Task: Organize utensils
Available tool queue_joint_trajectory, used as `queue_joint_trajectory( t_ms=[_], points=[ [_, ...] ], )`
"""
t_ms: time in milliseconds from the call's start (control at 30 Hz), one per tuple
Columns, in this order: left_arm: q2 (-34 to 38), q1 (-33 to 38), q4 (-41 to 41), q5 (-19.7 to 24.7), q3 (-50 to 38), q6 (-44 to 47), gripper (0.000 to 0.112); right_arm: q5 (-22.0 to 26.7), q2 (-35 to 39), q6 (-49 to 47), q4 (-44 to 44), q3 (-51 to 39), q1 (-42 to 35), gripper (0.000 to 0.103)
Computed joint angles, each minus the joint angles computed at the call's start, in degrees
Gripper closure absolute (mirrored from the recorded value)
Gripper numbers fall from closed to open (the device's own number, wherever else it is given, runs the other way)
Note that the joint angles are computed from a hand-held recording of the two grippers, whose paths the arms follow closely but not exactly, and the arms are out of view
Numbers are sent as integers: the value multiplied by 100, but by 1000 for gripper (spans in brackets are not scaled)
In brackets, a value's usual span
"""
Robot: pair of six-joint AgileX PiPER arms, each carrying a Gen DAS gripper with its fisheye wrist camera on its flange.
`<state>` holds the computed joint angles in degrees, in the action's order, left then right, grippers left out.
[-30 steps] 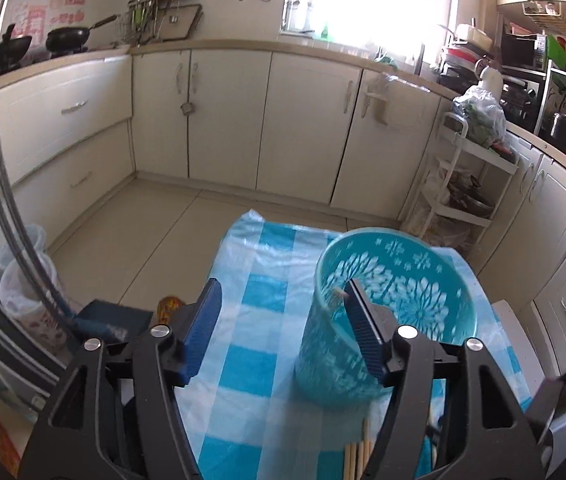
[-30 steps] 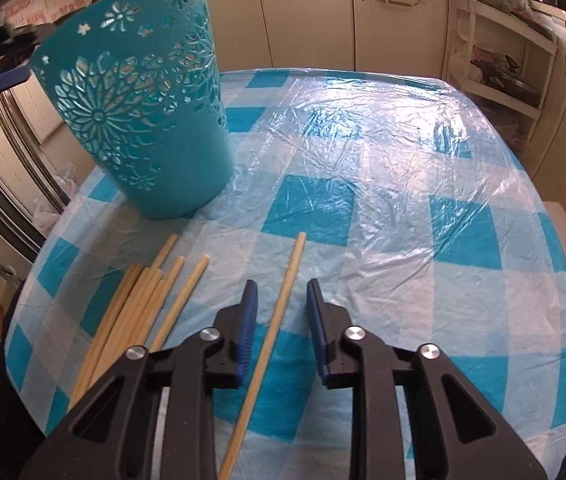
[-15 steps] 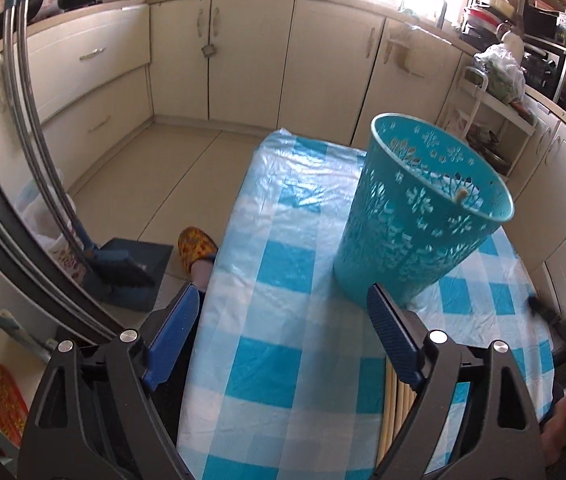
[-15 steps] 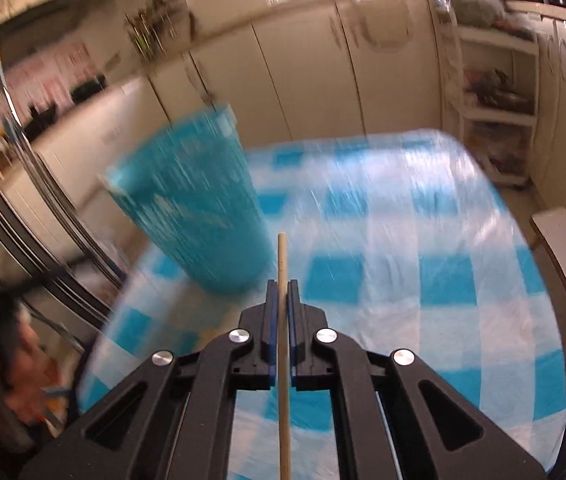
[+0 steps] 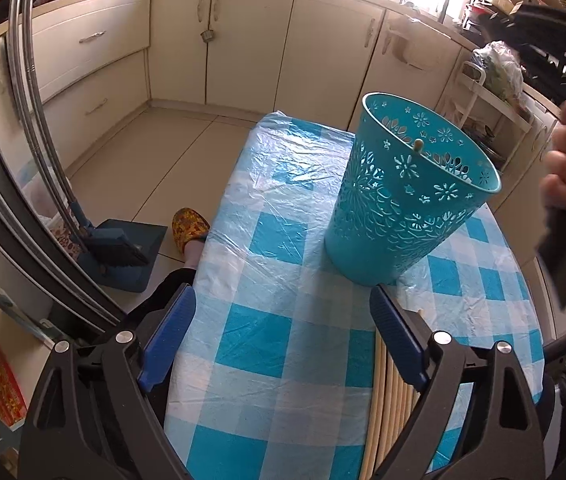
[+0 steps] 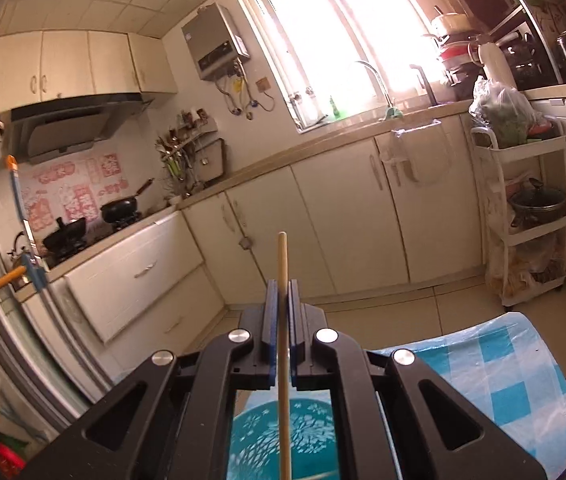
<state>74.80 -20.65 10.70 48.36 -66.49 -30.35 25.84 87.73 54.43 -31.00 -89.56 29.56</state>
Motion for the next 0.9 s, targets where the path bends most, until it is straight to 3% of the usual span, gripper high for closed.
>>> queue_joint_trajectory(
  t_ms=[300, 500, 633, 733, 900],
  points=[
    [45, 101, -285, -40, 44, 147, 26, 178, -177, -439, 350, 590, 25, 97],
    [-65, -2, -176, 8, 78, 18, 26, 259, -1004, -452, 172, 1289, 286, 84],
    [-175, -53, -99, 36, 157, -44, 26, 697, -1841, 190, -274, 2035, 641, 83],
    [-245, -114, -16, 67, 277, -116, 26, 1379, -2334, 469, -150, 2740, 1118, 83],
    [-287, -199, -47, 152, 512, -124, 26, 1629, -2189, 382, 737, 3683, 1570, 88]
  ],
)
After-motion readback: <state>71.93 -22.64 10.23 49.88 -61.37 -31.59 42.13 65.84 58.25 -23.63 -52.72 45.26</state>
